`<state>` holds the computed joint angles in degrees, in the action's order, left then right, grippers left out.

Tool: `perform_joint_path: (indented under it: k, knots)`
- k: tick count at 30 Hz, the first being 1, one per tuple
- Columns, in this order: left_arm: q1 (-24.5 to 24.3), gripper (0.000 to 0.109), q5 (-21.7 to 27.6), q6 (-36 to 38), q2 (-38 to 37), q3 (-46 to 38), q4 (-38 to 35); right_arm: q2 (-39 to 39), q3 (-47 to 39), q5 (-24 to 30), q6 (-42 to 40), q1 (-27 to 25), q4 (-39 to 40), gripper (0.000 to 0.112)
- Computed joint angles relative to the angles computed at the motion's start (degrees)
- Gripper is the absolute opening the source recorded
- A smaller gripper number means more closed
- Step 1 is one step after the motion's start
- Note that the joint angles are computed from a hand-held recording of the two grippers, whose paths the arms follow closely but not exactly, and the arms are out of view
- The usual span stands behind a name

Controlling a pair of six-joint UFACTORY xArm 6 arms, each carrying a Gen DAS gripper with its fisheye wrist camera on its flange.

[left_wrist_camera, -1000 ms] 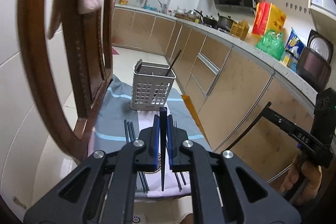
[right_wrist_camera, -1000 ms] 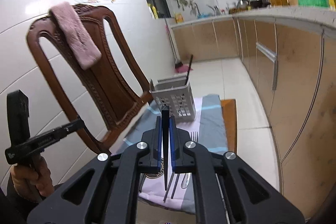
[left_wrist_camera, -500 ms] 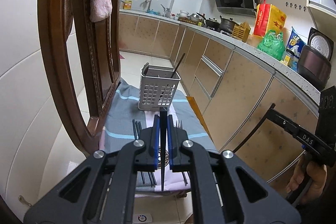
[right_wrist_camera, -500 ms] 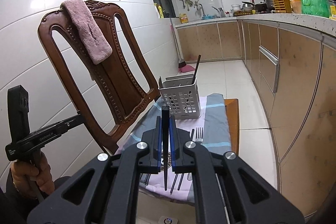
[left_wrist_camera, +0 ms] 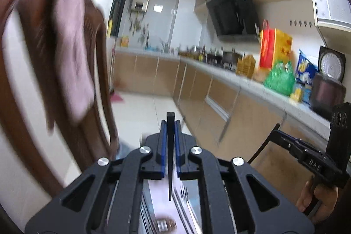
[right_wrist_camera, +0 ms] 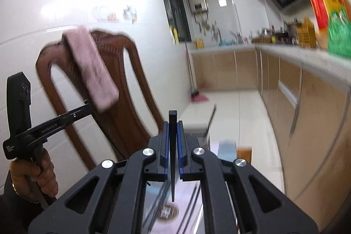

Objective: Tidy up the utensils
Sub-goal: 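Lift both held chopsticks and carry them over the white basket, then open the right tool over the basket while the left tool releases its chopstick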

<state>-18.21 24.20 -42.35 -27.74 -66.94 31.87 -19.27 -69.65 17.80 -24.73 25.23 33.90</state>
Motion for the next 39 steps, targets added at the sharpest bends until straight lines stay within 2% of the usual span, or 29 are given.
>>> perform_joint_path:
  k: [6, 10, 15, 21, 24, 26, 29, 30, 31, 32, 33, 35, 36, 37, 39]
  knots:
    - [4.7, 0.007, -1.3, 1.6, 18.9, -21.9, 2.4, 19.6, -23.1, -2.0, 3.1, -1.8, -2.3, 0.007]
    - [7.4, 0.007, -2.0, 4.4, 29.8, -31.7, -1.5, 31.7, -35.5, -2.1, 8.7, -2.7, -8.0, 0.007]
    - [9.4, 0.007, -2.7, 8.1, 40.1, -37.6, -8.7, 44.6, -48.0, 1.1, 14.5, -3.4, -12.3, 0.007]
    - [10.8, 0.007, -5.0, 12.2, 46.3, -37.8, -17.8, 54.3, -56.6, 4.2, 18.6, -3.6, -14.8, 0.007]
    - [11.1, 0.007, -5.0, 14.3, 48.2, -37.5, -22.6, 56.6, -57.0, 4.3, 19.2, -3.7, -14.3, 0.007]
    - [11.2, 0.007, -4.8, 14.4, 48.8, -37.0, -23.3, 57.4, -57.0, 4.8, 19.6, -3.7, -13.8, 0.007]
    - [11.1, 0.008, -4.4, 12.3, 48.5, -35.1, -20.4, 57.5, -56.5, 6.5, 18.8, -4.0, -10.8, 0.010]
    - [11.1, 0.013, -4.3, 11.1, 47.8, -33.8, -18.9, 56.9, -55.7, 7.4, 18.2, -4.1, -9.5, 0.011]
    - [11.1, 0.027, -4.2, 11.4, 46.9, -32.3, -19.5, 56.3, -54.9, 7.4, 18.4, -4.1, -9.4, 0.016]
    - [10.9, 0.035, -4.2, 11.4, 45.9, -31.0, -19.9, 54.6, -52.5, 6.7, 17.6, -4.1, -8.1, 0.020]
    - [10.9, 0.046, -5.0, 11.3, 43.7, -28.1, -20.1, 51.8, -48.5, 5.8, 14.9, -4.1, -4.7, 0.022]
    - [10.8, 0.057, -7.2, 11.5, 38.4, -21.3, -20.1, 46.5, -41.4, 4.8, 8.9, -3.9, 1.3, 0.029]
    - [10.5, 0.066, -9.3, 12.2, 33.8, -15.5, -20.5, 42.7, -36.2, 3.0, 5.2, -3.7, 4.6, 0.029]
    - [10.3, 0.074, -10.7, 10.6, 30.4, -11.4, -18.5, 38.1, -30.2, 2.2, -0.2, -3.5, 9.8, 0.031]
    - [10.2, 0.083, -13.0, 2.5, 20.5, -0.1, -8.1, 29.1, -18.3, -1.1, -9.4, -2.6, 17.8, 0.040]
